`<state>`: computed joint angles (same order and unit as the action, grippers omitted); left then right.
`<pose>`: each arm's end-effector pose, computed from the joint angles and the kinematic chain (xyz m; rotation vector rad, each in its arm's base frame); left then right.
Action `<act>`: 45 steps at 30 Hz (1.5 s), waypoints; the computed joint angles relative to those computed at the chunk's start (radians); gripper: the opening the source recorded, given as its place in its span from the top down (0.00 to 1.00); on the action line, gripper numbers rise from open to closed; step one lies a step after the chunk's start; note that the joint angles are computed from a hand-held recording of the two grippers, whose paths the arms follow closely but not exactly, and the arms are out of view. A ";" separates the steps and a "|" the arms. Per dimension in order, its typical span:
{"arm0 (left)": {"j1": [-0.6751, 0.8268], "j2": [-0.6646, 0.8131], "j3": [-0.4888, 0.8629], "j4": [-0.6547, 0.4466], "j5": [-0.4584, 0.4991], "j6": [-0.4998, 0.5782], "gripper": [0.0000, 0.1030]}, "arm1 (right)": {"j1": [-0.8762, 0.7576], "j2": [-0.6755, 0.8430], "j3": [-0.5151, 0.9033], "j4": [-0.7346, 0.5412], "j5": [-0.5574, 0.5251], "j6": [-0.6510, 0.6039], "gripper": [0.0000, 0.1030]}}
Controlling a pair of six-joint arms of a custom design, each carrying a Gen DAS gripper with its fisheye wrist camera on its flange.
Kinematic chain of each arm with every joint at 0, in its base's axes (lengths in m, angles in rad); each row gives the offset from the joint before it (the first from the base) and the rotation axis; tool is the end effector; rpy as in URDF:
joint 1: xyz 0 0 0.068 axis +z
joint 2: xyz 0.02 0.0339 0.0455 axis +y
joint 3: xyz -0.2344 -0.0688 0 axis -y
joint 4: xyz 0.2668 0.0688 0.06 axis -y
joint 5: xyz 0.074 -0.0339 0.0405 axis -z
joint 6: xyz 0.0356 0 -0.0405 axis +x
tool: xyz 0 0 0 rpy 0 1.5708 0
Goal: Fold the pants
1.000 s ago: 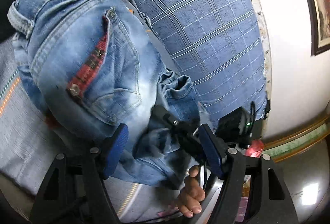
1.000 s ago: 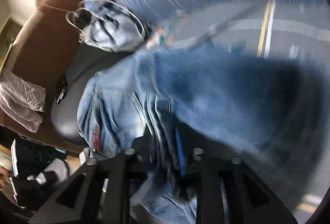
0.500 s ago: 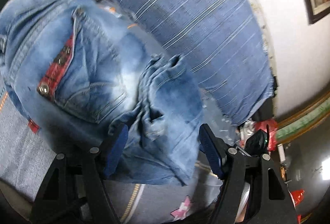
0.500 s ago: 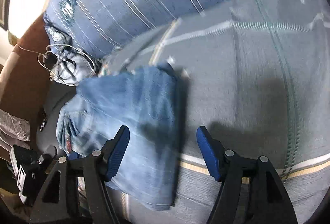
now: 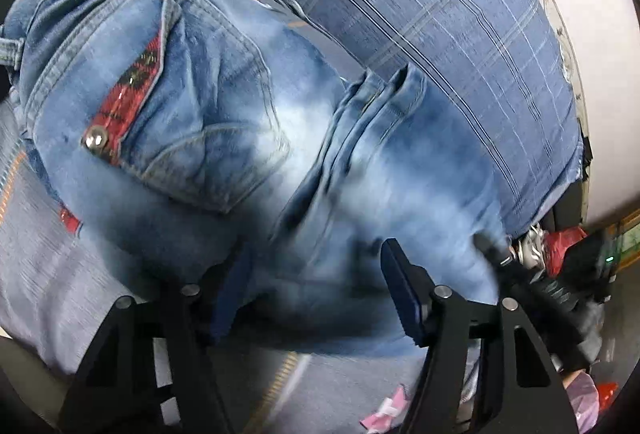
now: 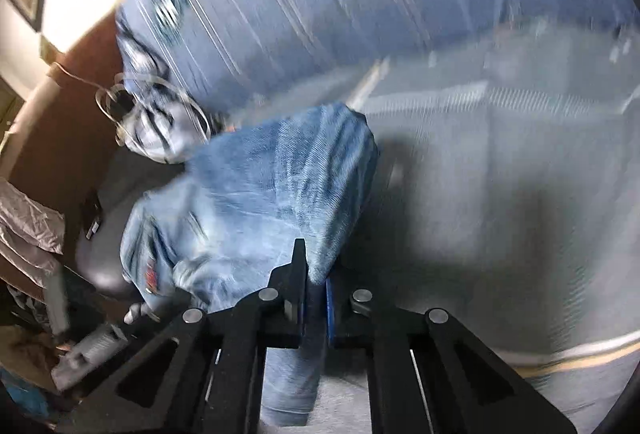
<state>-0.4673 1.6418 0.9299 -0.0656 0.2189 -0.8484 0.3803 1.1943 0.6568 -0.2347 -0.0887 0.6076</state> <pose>0.3138 -0.1670 0.1422 -0.3614 2.4828 -0.8598 0.2515 0.1039 0.1701 0.2290 2.4057 0.5778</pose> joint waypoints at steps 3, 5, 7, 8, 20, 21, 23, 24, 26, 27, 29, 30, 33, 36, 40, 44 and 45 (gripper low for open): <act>-0.053 -0.029 -0.002 0.035 0.002 0.005 0.38 | -0.073 -0.135 -0.026 -0.078 -0.010 -0.047 0.95; -0.085 -0.041 -0.004 0.052 -0.030 0.013 0.38 | -0.157 -0.221 -0.047 -0.173 -0.025 -0.122 0.95; -0.100 -0.041 -0.008 0.068 -0.030 0.010 0.38 | -0.206 -0.254 -0.058 -0.228 0.018 -0.161 0.94; -0.099 -0.041 -0.012 0.067 -0.030 0.007 0.38 | -0.235 -0.254 -0.065 -0.243 0.049 -0.173 0.92; -0.082 -0.080 -0.065 0.075 -0.053 -0.028 0.37 | -0.178 -0.403 -0.174 -0.087 -0.096 -0.089 0.59; -0.081 -0.077 -0.063 0.075 -0.052 -0.027 0.37 | -0.136 -0.322 -0.146 -0.059 -0.074 -0.082 0.69; -0.079 -0.080 -0.064 0.072 -0.051 -0.019 0.37 | -0.086 -0.182 -0.094 -0.019 -0.036 -0.076 0.81; -0.077 -0.087 -0.068 0.070 -0.052 -0.016 0.37 | -0.073 -0.107 -0.073 0.010 -0.048 -0.079 0.79; -0.065 -0.119 -0.099 0.081 -0.050 -0.015 0.37 | -0.043 -0.011 -0.045 0.024 -0.082 -0.088 0.75; -0.059 -0.130 -0.110 0.088 -0.047 -0.018 0.37 | -0.024 0.028 -0.029 0.015 -0.092 -0.104 0.64; -0.039 -0.156 -0.140 0.106 -0.032 -0.036 0.37 | 0.057 0.038 -0.031 0.009 0.005 -0.113 0.44; -0.029 -0.161 -0.149 0.115 -0.020 -0.047 0.37 | 0.115 0.051 -0.023 -0.001 0.081 -0.112 0.41; -0.015 -0.155 -0.154 0.130 0.011 -0.065 0.37 | 0.171 0.170 0.051 -0.032 0.230 -0.138 0.42; -0.022 -0.161 -0.147 0.117 -0.007 -0.053 0.37 | 0.145 0.207 0.054 -0.035 0.213 -0.128 0.76; -0.015 -0.174 -0.158 0.119 -0.004 -0.056 0.37 | 0.192 0.033 -0.015 -0.056 0.275 -0.132 0.78; -0.003 -0.174 -0.161 0.121 0.001 -0.064 0.37 | 0.240 -0.026 -0.039 -0.084 0.274 -0.137 0.77; -0.002 -0.170 -0.159 0.120 0.004 -0.066 0.37 | 0.236 0.028 -0.027 -0.078 0.260 -0.131 0.75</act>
